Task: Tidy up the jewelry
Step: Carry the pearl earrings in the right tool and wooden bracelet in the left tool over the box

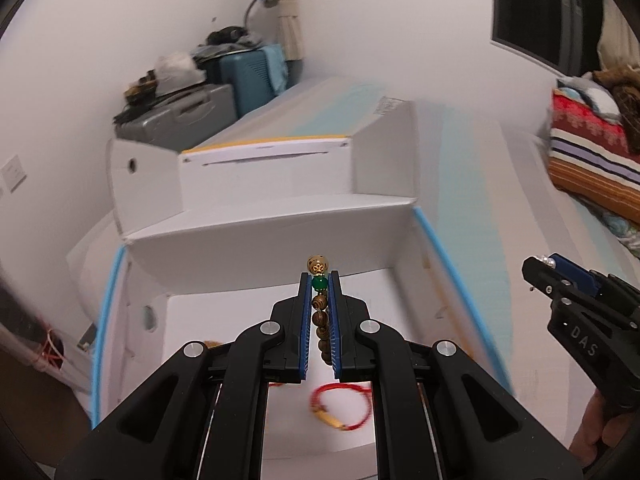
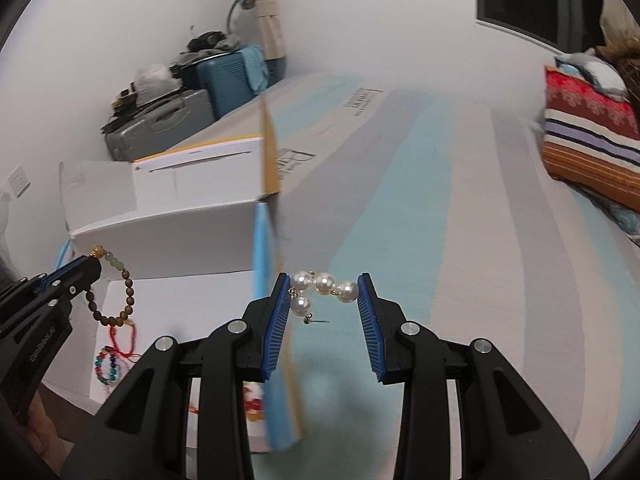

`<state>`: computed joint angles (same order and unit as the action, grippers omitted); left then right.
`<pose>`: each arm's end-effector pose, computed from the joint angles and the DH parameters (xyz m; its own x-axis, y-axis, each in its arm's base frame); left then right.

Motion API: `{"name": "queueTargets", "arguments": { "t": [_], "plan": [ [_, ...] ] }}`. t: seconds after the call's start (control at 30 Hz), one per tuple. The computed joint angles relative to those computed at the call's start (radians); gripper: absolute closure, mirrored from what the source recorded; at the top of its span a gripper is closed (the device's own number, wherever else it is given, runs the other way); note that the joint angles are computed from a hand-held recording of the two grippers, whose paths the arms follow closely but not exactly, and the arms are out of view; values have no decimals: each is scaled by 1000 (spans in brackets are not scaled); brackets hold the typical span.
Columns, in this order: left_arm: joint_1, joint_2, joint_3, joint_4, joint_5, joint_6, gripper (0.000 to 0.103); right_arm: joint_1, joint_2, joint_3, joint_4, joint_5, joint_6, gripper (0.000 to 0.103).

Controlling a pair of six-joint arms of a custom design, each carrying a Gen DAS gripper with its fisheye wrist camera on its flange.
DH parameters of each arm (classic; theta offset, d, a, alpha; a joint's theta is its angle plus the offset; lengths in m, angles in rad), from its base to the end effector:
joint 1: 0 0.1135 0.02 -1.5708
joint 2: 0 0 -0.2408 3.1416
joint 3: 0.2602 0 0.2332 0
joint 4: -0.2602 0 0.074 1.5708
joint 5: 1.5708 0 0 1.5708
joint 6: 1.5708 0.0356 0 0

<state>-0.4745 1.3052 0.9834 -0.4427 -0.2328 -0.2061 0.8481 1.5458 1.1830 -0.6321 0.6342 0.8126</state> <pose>0.2421 -0.1151 0.2563 -0.6633 0.1169 -0.7391 0.1642 0.9864 0.0086 0.2155 0.2125 0.2442 -0.6651 0.1300 -0.7353 0.1341 0.9895 0.0537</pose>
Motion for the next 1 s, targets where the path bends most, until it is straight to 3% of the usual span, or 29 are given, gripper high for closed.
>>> {"name": "queueTargets", "arguments": {
  "t": [0.3,0.53,1.0],
  "plan": [
    [183,-21,-72,24,75,74,96,55,232,221,18,-49,-65,70],
    [295,64,-77,32,122,120,96,67,421,413,-60,-135,-86,70],
    [326,159,-85,51,132,171,93,38,628,614,-194,-237,-77,70]
  ]
}}
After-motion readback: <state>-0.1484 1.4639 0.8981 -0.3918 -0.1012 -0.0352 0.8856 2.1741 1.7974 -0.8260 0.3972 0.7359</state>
